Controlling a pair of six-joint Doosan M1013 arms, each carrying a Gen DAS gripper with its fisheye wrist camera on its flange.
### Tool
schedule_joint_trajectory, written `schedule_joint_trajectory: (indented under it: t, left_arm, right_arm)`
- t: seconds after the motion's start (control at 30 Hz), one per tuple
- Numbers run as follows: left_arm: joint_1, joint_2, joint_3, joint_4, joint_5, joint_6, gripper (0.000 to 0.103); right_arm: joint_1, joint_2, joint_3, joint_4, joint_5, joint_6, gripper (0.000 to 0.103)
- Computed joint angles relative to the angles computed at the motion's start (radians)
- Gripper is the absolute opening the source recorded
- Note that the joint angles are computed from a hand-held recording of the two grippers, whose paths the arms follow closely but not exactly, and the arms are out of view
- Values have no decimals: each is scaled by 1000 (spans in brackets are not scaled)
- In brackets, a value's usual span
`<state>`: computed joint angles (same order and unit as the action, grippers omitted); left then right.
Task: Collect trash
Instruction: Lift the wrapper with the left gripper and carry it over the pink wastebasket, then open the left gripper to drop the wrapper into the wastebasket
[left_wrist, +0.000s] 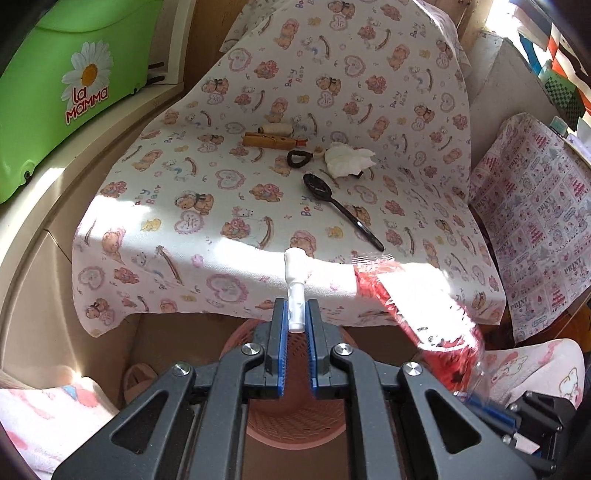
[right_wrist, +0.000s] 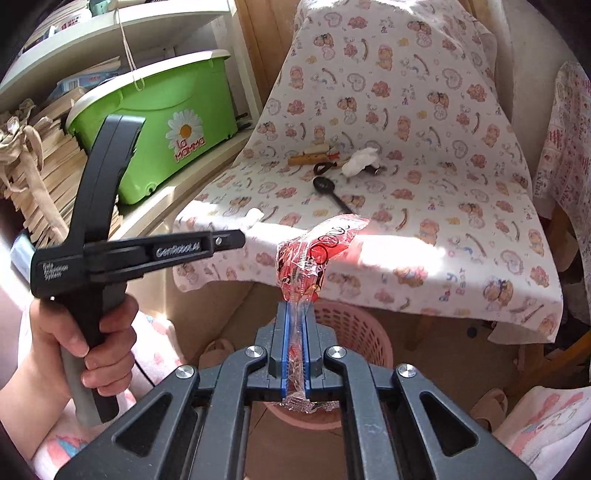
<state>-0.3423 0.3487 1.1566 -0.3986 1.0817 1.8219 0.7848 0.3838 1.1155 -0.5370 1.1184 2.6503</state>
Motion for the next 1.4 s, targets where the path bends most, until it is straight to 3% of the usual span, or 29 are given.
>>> schedule_joint_trajectory:
  t: [0.1, 0.2, 0.57, 0.77, 0.87, 0.93, 1.0, 1.07, 1.3, 1.4]
  left_arm:
    - [-11, 6, -1, 30, 31, 3, 8]
    - [-25, 20, -9, 74, 86, 1, 8]
    - [-81, 116, -25, 225, 296, -59, 9]
    - [-100, 159, -22, 288, 383, -102, 9]
    - [-103, 175, -36, 306, 452, -113, 9]
    - [-102, 175, -36, 307, 460, -123, 9]
    - [-101, 172, -37, 310, 454, -128, 16]
    - [-94, 178, -50, 285, 475, -135, 46]
    - [-100, 160, -65, 331, 422, -160, 59]
    - [-101, 152, -70, 333, 394, -153, 61]
  right_arm:
    - [-17, 1, 12, 140, -23, -56, 5]
    - [-39, 19, 6, 241, 8, -84, 5]
    - [-175, 95, 93, 619, 62, -54, 5]
    - [-182, 116, 112, 702, 109, -31, 5]
    - [-178, 114, 110, 674, 89, -25, 5]
    - [-178, 106, 120, 673, 67, -8, 6]
    - [-184, 99, 133, 698, 57, 16, 13]
    - [-188, 94, 144, 718, 49, 30, 24]
    - [-182, 81, 139, 658, 29, 90, 45]
    - [-178, 72, 126, 588, 43, 113, 45]
